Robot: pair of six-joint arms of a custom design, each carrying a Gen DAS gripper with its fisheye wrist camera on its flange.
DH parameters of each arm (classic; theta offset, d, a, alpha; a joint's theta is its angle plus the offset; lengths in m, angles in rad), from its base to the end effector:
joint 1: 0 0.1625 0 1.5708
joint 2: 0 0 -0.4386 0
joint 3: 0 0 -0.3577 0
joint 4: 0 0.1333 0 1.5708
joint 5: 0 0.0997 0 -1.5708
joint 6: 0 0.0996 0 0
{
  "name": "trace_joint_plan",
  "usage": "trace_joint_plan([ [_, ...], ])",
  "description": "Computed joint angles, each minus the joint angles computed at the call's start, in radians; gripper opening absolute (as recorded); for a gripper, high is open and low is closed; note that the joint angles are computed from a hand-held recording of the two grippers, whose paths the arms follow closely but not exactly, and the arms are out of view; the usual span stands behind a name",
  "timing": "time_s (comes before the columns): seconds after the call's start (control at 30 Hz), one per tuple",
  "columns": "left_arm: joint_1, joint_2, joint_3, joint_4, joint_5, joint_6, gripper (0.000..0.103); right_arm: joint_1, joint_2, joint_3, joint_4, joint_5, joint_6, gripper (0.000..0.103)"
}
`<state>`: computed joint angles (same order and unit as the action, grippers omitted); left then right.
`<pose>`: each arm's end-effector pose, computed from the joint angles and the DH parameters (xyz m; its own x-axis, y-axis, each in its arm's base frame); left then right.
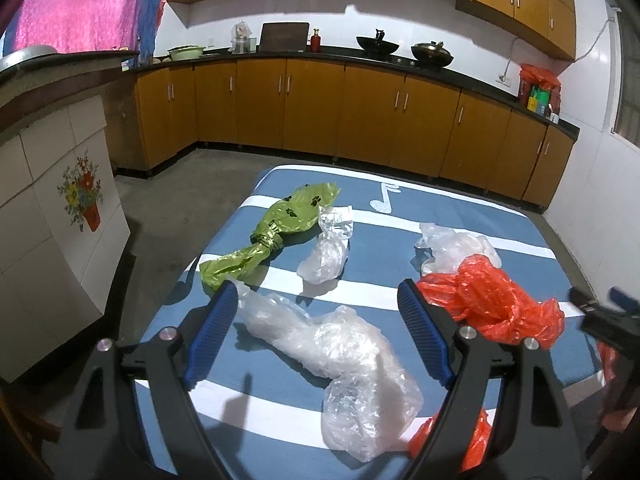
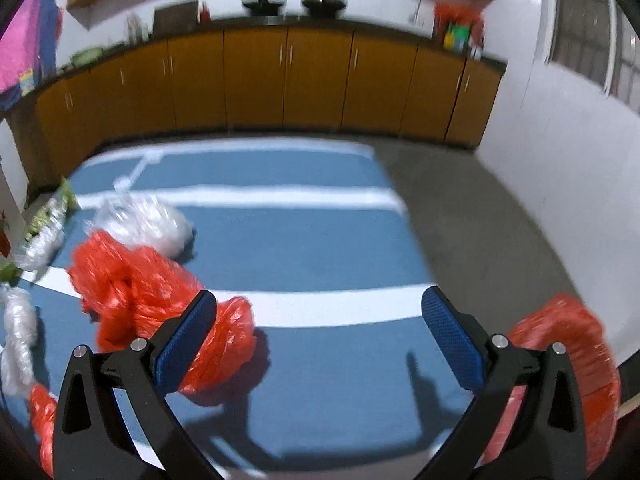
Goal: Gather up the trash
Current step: 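Move the right tool toward the large orange-red bag pile, then grasp the orange-red bag with the right gripper while the left grasps clear plastic wrap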
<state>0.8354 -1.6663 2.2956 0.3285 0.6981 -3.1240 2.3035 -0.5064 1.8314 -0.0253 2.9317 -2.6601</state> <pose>0.0195 -0.2909 0.2788 -0.7626 0.1150 -0.6366 0.5622 0.6046 -0.5642 0.2809 -0.2585 -0.0184 -0.5910 0.3807 0.7112 -0.4183 0.6092 -0.6737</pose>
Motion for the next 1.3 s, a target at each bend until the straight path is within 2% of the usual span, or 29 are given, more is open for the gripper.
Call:
trace_joint_plan([
  [0.07, -0.016, -0.006, 0.007, 0.015, -0.002, -0.023, 0.081, 0.038, -0.025, 0.022, -0.025, -0.016, -0.009, 0.101],
  [0.13, -0.037, -0.012, 0.016, 0.026, -0.009, -0.042, 0.081, 0.084, -0.028, 0.026, -0.005, -0.034, 0.023, 0.101],
  [0.2, -0.065, -0.02, 0.029, 0.043, -0.021, -0.067, 0.081, 0.136, 0.008, -0.002, 0.088, -0.034, 0.121, 0.101],
  [0.33, -0.092, -0.049, 0.038, 0.078, -0.036, -0.093, 0.081, 0.214, 0.071, -0.046, 0.178, -0.051, 0.199, 0.101],
  [0.5, -0.139, -0.111, 0.057, 0.155, -0.075, -0.156, 0.081, 0.256, 0.075, -0.036, 0.074, -0.19, 0.069, 0.101],
  [0.67, -0.158, -0.195, 0.059, 0.252, -0.11, -0.209, 0.081, 0.262, 0.103, -0.052, 0.037, -0.309, 0.039, 0.1],
  [0.73, -0.158, -0.223, 0.055, 0.284, -0.121, -0.22, 0.081, 0.255, 0.118, -0.063, 0.029, -0.333, 0.023, 0.093],
  [0.8, -0.153, -0.251, 0.051, 0.312, -0.133, -0.221, 0.081, 0.24, 0.152, -0.092, 0.038, -0.358, 0.008, 0.081],
  [0.9, -0.13, -0.289, 0.036, 0.34, -0.143, -0.205, 0.081, 0.227, 0.19, -0.129, 0.067, -0.365, 0.012, 0.072],
  [1.03, -0.063, -0.321, 0.001, 0.335, -0.128, -0.14, 0.081, 0.207, 0.234, -0.164, 0.088, -0.364, 0.012, 0.067],
  [1.1, -0.039, -0.327, -0.007, 0.333, -0.119, -0.123, 0.081, 0.198, 0.259, -0.192, 0.123, -0.355, 0.024, 0.057],
  [1.3, 0.006, -0.31, -0.004, 0.3, -0.078, -0.083, 0.081, 0.172, 0.225, -0.15, 0.07, -0.389, 0.015, 0.04],
])
